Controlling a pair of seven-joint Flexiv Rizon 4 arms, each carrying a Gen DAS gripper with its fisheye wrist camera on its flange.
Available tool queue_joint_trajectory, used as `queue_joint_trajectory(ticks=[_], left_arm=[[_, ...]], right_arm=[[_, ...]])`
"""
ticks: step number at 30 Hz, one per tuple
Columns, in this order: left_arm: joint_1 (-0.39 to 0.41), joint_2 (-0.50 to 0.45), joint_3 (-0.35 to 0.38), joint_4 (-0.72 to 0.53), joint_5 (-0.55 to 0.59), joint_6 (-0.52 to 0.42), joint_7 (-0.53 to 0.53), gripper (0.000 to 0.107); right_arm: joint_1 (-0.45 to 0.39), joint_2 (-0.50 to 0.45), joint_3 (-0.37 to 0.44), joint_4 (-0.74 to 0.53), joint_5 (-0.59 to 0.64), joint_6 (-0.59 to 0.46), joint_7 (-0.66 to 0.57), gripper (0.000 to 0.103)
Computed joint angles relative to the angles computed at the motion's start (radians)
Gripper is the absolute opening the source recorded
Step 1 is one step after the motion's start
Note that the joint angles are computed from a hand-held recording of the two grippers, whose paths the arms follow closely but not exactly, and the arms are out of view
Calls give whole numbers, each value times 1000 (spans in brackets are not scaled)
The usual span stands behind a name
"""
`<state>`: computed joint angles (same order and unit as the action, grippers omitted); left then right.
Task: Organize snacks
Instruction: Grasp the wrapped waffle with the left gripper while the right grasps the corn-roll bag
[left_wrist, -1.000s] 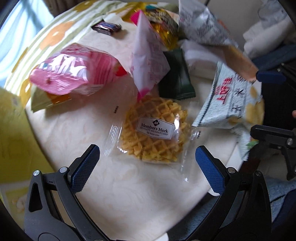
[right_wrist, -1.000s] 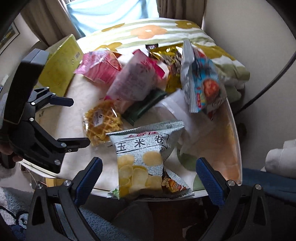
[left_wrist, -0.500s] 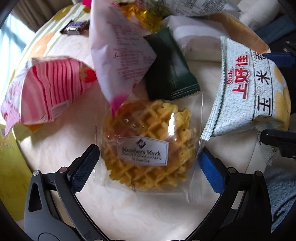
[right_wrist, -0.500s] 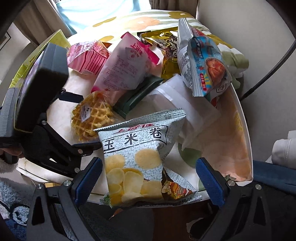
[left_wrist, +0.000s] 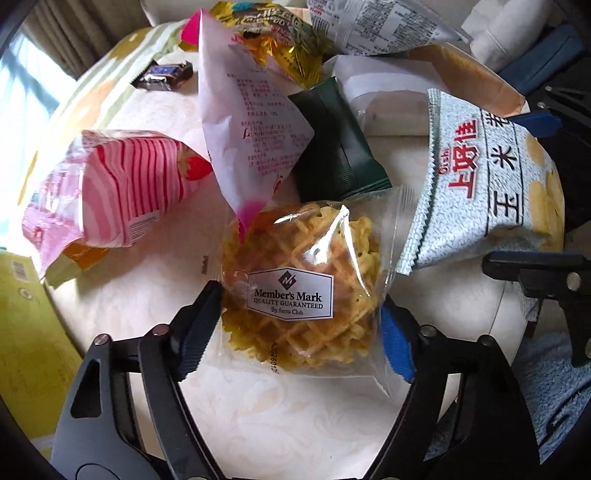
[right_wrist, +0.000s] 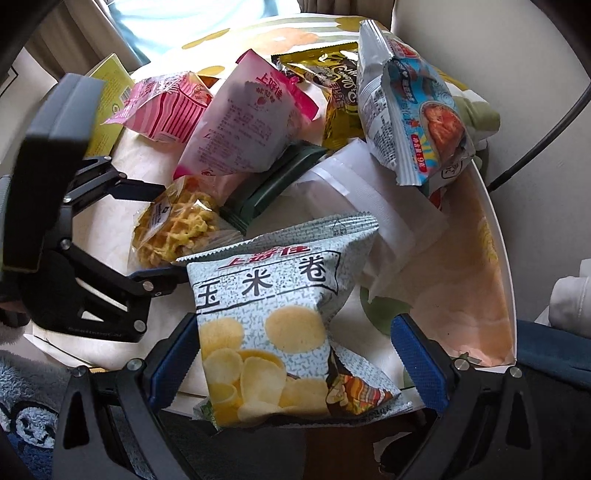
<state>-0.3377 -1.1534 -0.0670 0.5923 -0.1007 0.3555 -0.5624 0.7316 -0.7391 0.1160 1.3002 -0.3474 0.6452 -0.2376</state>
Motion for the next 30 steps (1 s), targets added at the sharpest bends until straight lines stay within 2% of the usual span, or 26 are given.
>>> queue_joint_trajectory(ticks=[4,6,12,19,24,25,30], left_arm=[[9,36,-1,61,-3,17,-27,72],[11,39,0,68,-4,16,-44,72],[27,64,3,117,-1,36,-85,71],[46,156,-7,275,-7,140,-140,71],[71,255,-20,424,-31,245,-185,71],[81,296,-24,484,-35,276,-190,71],[104,378,-26,585,-65,381,-253,71]], right_arm=[[1,-14,1,-17,-2,1,-18,98],[0,-23,4,-30,1,-3,-35,83],[13,-45,-1,-63,0,-14,-71,56],[38,-39,-24,-69,-42,1,-79,52],[40,-20,-33,-68,-75,18,-101,52],[42,-16,-36,-69,-83,22,-105,52],[42,7,-37,-78,-116,26,-160,52]])
